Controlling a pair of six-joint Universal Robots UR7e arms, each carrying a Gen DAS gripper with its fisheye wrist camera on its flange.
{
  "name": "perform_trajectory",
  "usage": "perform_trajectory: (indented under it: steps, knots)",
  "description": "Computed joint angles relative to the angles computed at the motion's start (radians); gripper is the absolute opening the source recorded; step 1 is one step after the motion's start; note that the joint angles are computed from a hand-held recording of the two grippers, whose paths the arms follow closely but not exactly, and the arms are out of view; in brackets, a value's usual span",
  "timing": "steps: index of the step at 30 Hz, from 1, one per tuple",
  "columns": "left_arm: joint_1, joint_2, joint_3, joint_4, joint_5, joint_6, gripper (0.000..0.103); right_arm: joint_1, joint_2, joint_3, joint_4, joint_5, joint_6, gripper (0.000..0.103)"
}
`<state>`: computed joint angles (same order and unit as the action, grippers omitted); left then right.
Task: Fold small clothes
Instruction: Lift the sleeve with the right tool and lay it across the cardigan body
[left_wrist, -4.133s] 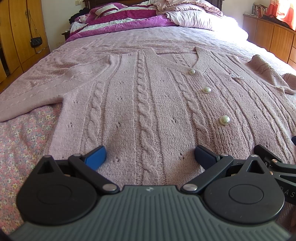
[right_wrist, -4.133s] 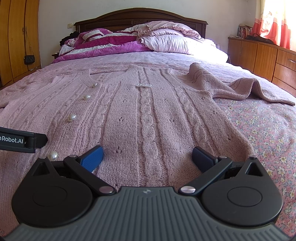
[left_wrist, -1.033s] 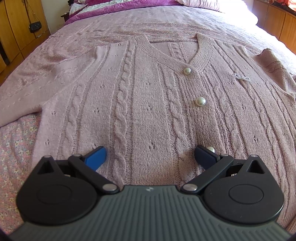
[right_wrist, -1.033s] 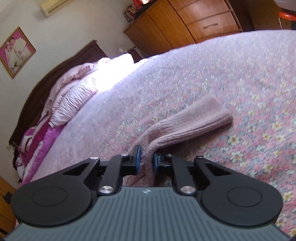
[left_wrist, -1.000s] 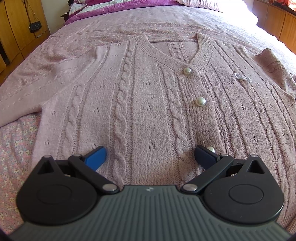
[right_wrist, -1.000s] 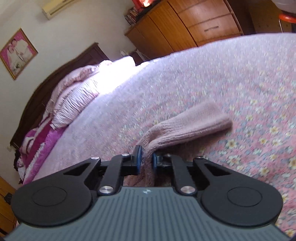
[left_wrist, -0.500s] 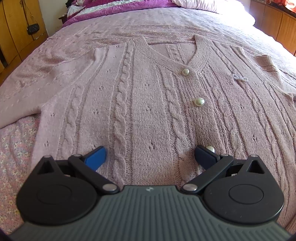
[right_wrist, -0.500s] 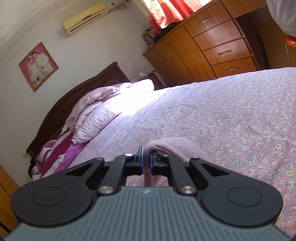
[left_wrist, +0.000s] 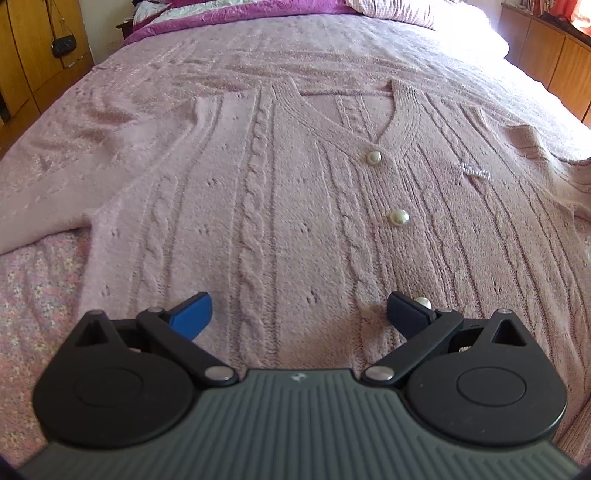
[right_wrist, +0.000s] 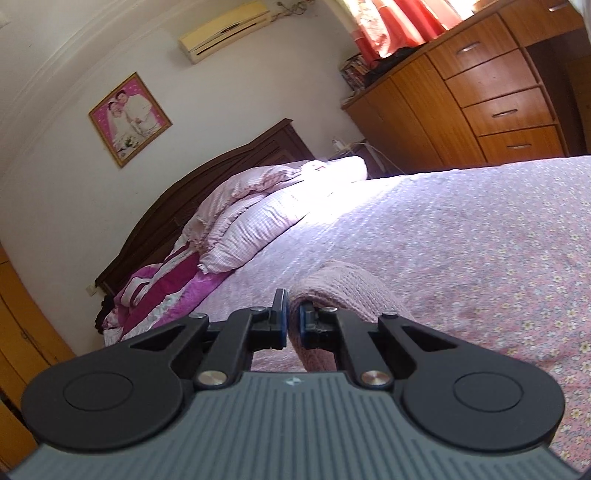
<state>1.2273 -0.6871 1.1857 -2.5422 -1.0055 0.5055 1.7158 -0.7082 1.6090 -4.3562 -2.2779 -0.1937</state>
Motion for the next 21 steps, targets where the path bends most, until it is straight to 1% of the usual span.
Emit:
perform_trajectory:
  steps: [4,8,11,17,21]
  knots:
    - [0.001,-0.002,-0.009,-0.042,-0.001,0.049,0.103,0.031,0.029,-0.057,0.041,-0.004,-0.04,0.006]
    - [0.008,0.006,-0.053,-0.024,-0.007,0.049,0.103,0.059,0.059,-0.11,0.085,0.004,-0.05,0.006]
    - [0.011,0.012,-0.076,-0.029,-0.006,0.059,0.103,0.085,0.095,-0.177,0.116,0.008,-0.085,0.006]
    - [0.022,0.01,-0.11,-0.015,-0.027,0.056,0.103,0.129,0.177,-0.325,0.195,0.016,-0.147,0.006]
    - [0.031,0.007,-0.124,-0.013,-0.038,0.053,0.103,0.147,0.236,-0.43,0.275,0.025,-0.154,0.006]
